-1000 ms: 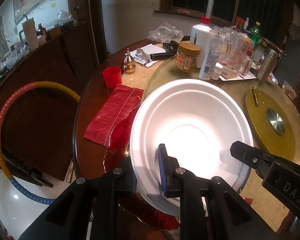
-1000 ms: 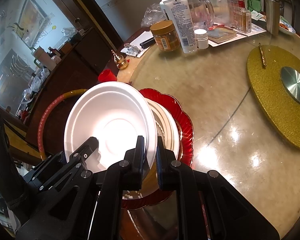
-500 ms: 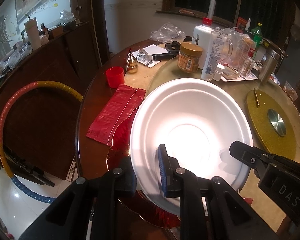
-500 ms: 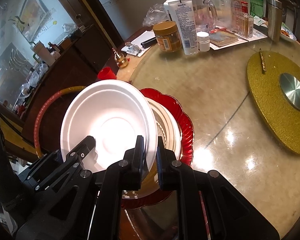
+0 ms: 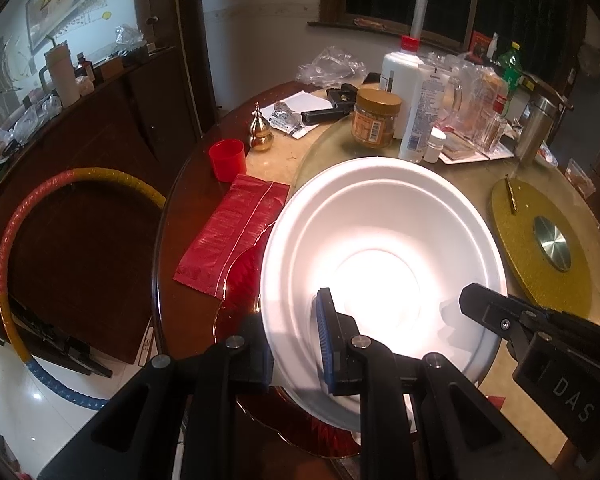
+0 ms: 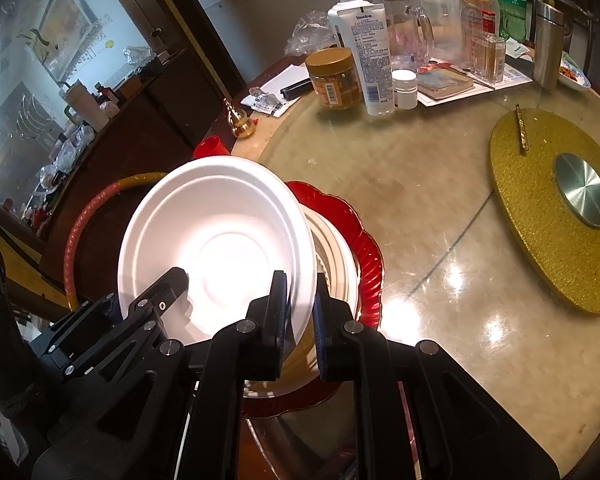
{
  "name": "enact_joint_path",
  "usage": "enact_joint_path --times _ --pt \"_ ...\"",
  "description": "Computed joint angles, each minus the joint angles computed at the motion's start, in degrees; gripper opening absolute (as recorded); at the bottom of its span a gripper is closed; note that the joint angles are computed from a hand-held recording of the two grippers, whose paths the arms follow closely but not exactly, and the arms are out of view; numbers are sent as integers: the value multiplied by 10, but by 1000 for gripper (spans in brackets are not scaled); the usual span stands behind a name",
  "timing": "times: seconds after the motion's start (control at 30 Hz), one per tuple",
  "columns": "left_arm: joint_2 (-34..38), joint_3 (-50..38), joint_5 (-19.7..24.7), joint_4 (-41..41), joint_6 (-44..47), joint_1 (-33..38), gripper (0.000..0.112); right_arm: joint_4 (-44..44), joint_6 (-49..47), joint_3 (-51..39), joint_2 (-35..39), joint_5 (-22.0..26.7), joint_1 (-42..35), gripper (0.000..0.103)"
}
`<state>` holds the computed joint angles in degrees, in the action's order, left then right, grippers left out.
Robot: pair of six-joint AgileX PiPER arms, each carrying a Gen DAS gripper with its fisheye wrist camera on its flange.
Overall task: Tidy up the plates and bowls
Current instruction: 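Hold the white bowl above the stack and align it with the beige bowl, then lower the white bowl into the stack and open both grippers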
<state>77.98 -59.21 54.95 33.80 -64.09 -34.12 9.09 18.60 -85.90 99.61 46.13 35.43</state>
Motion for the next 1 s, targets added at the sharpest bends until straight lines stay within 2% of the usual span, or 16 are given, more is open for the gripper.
enact_joint_path --times 0.27,0.3,0.37,0.4,0.5,1.0 --pt "11 -12 12 -9 21 3 24 -3 0 -8 5 9 -1 12" --pt "11 -13 14 -9 24 3 28 -6 2 -10 6 11 0 12" --pt "5 -10 13 -14 30 5 50 -15 7 -22 16 26 2 12" --pt "3 -10 13 -14 29 4 52 -18 8 -27 21 33 3 12" --pt "-4 -6 16 8 11 -4 52 -21 11 -25 22 31 5 12" --pt "-8 -6 12 8 14 -4 52 -68 39 -37 22 40 15 12"
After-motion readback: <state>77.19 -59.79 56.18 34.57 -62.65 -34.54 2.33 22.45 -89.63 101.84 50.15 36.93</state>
